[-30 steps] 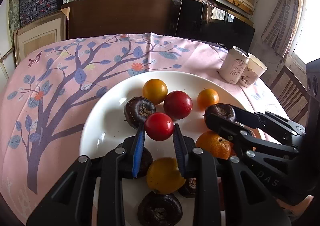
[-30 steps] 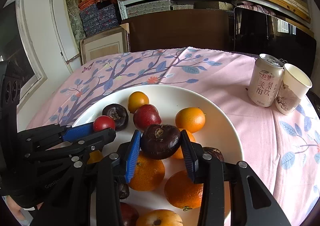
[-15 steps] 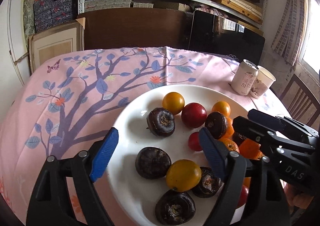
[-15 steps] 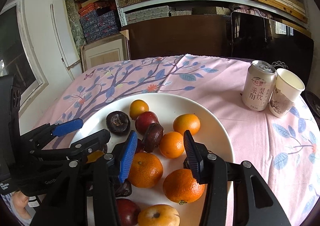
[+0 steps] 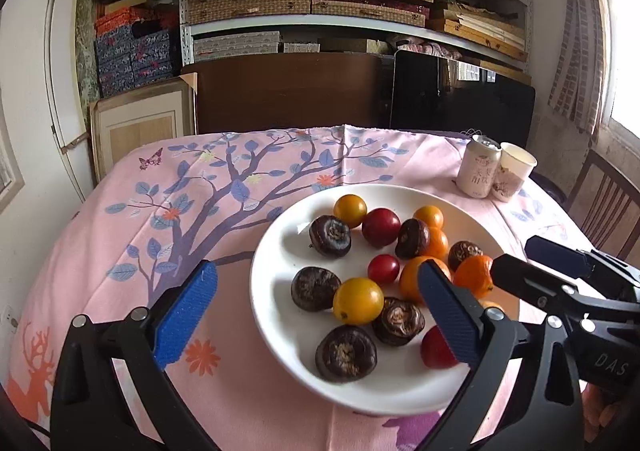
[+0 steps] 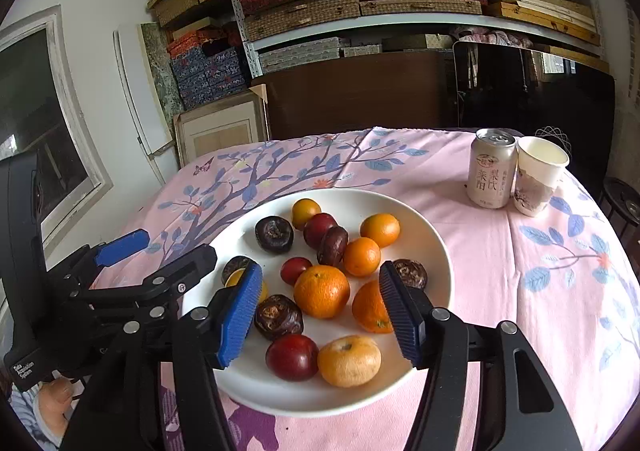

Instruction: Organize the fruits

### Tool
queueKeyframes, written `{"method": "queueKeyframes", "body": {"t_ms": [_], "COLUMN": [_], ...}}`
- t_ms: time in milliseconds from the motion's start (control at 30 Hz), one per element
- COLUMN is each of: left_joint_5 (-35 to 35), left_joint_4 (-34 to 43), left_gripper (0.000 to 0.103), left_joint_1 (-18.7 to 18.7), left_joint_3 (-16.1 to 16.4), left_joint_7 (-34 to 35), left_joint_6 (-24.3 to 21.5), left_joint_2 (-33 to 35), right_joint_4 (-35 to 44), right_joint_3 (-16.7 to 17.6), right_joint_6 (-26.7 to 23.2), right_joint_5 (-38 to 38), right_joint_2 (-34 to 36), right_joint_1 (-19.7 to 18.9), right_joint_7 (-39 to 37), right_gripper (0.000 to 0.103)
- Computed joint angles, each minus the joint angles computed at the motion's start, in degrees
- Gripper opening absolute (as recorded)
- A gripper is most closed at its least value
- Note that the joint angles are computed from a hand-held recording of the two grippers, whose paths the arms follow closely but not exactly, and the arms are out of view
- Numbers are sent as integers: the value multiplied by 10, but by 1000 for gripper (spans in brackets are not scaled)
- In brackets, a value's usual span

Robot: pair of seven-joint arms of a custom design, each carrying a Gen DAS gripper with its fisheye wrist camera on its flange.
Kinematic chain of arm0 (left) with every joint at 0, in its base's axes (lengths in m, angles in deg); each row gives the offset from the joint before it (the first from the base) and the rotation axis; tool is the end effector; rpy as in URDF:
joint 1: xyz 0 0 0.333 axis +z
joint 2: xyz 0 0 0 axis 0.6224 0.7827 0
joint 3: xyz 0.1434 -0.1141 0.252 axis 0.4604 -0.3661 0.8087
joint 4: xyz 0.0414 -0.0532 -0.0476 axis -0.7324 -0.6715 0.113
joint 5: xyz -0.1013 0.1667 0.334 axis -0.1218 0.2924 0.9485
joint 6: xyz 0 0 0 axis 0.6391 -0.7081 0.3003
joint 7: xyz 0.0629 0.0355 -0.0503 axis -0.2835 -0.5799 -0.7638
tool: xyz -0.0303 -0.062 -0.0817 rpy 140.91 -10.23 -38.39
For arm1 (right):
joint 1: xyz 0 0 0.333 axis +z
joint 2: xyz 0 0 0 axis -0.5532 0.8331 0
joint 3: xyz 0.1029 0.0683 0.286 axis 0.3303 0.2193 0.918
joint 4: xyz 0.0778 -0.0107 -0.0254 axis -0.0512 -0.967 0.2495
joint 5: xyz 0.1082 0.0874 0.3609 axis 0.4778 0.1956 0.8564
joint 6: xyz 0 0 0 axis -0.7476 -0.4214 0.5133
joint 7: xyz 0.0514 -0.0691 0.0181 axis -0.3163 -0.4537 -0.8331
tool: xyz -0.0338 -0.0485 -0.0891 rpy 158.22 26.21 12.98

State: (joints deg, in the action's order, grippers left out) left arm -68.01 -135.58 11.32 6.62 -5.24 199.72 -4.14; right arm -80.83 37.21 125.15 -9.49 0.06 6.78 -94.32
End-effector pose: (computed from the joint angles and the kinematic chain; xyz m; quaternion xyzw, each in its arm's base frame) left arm 0.6340 -0.3992 0.4792 -0.4428 0.7686 -0.3918 0.2442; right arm 0.5474 0.4470 0.4579 -0.5174 0.7122 -0.2971 0.3698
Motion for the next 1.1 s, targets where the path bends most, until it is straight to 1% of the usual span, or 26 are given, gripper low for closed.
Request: {"method": "queueKeyframes", "body": {"t_ms": [100,167,200,267,300,333,400,433,467,500,533,567,667,767,833,900,1033,1100], "left_joint_5": [56,97,115,146,161,182,240,279,323,358,382,386,368,413,421,394,287,233], "left_joint_4": [-61,-96,-112,-143,-155,-165,-177,-180,-183,-187,-192,-198,-216,-213,-213,-214,-229,-237], "left_gripper": [98,98,98,98,98,98,98,98,98,98,98,98,98,98,98,98,98,98], "left_joint_1": [-45,-70,-77,-83,-85,-92,-117,-136,-155,-166,-168,-160,-120,-116,-104,-76,3,25], "left_joint_3": [59,87,94,99,100,107,134,154,174,187,190,183,142,137,124,94,8,-17], "left_joint_7": [-52,-91,-107,-134,-145,-164,-220,-258,-300,-333,-356,-359,-335,-370,-375,-351,-254,-208], "left_joint_6": [29,42,47,57,58,57,50,43,36,35,40,47,74,71,68,70,83,91], "left_joint_2": [-40,-62,-73,-92,-101,-108,-119,-125,-131,-136,-141,-147,-158,-162,-163,-162,-162,-161], "right_joint_4": [-45,-73,-85,-105,-115,-125,-144,-153,-160,-166,-170,-173,-176,-170,-167,-166,-165,-162], "right_joint_3": [1,8,14,28,35,42,53,58,64,68,73,76,85,89,90,89,88,87], "right_joint_6": [-7,-21,-32,-58,-68,-77,-93,-99,-103,-106,-108,-109,-108,-109,-107,-107,-105,-104], "right_joint_5": [-27,-49,-59,-75,-83,-93,-117,-127,-135,-142,-148,-151,-154,-142,-137,-136,-130,-125], "right_joint_2": [-27,-44,-52,-66,-72,-80,-94,-100,-105,-110,-113,-115,-116,-111,-108,-107,-105,-103], "right_joint_1": [13,18,20,23,23,22,21,18,15,12,8,4,-6,-11,-12,-11,-11,-12], "right_joint_7": [58,96,113,137,149,163,195,211,225,237,246,253,262,250,245,244,241,235], "right_gripper": [65,67,72,74,79,85,88,93,94,95,95,95,95,95,95,95,95,95]}}
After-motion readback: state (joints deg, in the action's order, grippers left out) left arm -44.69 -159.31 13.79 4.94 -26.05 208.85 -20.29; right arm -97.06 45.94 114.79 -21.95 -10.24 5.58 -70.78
